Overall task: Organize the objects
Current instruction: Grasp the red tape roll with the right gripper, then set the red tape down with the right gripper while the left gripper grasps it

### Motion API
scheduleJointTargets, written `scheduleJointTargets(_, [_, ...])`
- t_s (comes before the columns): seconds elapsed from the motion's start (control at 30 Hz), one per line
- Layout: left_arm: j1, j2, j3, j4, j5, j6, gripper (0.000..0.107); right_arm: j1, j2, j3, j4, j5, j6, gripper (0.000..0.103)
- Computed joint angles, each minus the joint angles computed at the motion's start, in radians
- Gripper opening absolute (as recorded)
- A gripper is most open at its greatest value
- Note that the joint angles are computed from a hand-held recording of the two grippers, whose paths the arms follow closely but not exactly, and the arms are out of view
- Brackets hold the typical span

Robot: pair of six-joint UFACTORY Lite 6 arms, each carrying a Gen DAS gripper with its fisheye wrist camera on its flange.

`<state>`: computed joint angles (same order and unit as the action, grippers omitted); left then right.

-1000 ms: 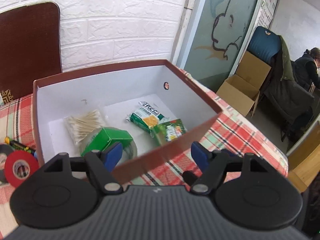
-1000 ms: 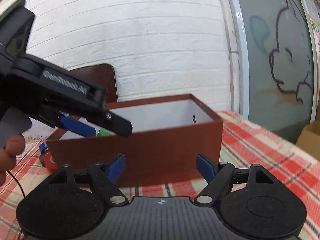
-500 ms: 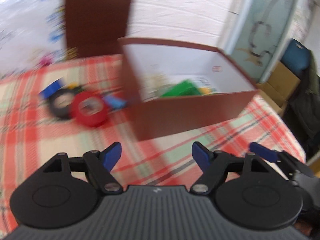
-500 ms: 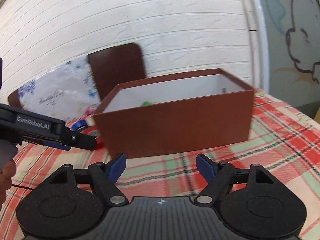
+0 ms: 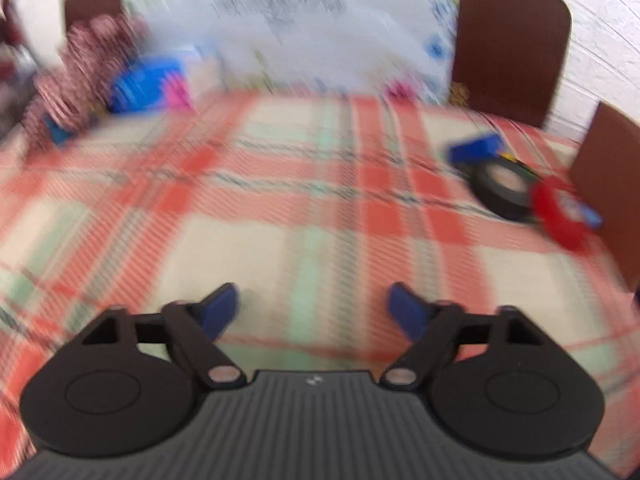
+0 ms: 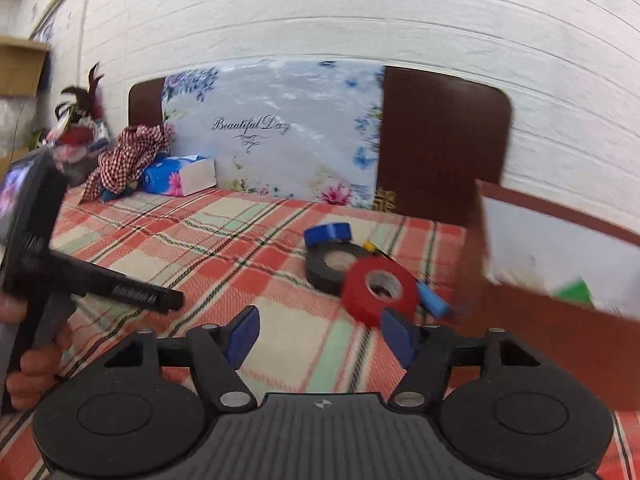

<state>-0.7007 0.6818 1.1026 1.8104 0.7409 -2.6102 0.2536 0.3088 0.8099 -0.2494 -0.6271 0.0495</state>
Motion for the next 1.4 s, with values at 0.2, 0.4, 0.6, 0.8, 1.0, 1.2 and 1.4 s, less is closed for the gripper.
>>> scheduleJointTargets(0.2, [0.037, -0.03, -0.084, 0.217, 0.012, -0.225, 0.097, 0.104, 0.359, 0.408, 0.536, 0.1, -0.577, 0.06])
scheduleJointTargets(0.4, [0.061, -0.045, -0.123, 0.335, 0.02, -0.36, 0.098, 0.1, 0.467, 0.548, 0.538, 0.177, -0.673, 0.031])
scheduleJointTargets(0.6, [0.051, -0.038, -0.111, 0.311, 0.019, -0.336, 0.098, 0.073, 0.104, 0.074, 0.007, 0.163, -0.248, 0.032])
scheduleJointTargets(0.8, [0.037, -0.02, -0.061, 0.219, -0.012, -0.206, 0.099, -0.127, -0.281, -0.294, -0.62, 0.069, 0.378, 0.052])
scheduleJointTargets(1.0, [-0.027, -0.173, -0.136, 0.288, -0.159, -0.311, 0.095, -0.259, -0.345, -0.396, -0.639, 0.029, 0.402, 0.055])
scheduleJointTargets(1.2, [-0.124, -0.214, -0.06, 0.288, -0.27, -0.312, 0.094, -0.207, -0.342, -0.441, -0.35, 0.004, 0.086, 0.067])
scheduleJointTargets(1.4, [-0.155, -0.025, 0.237, -0.131, -0.488, 0.175, 0.082, -0.283, -0.262, -0.409, -0.477, -0.042, 0.128, 0.073])
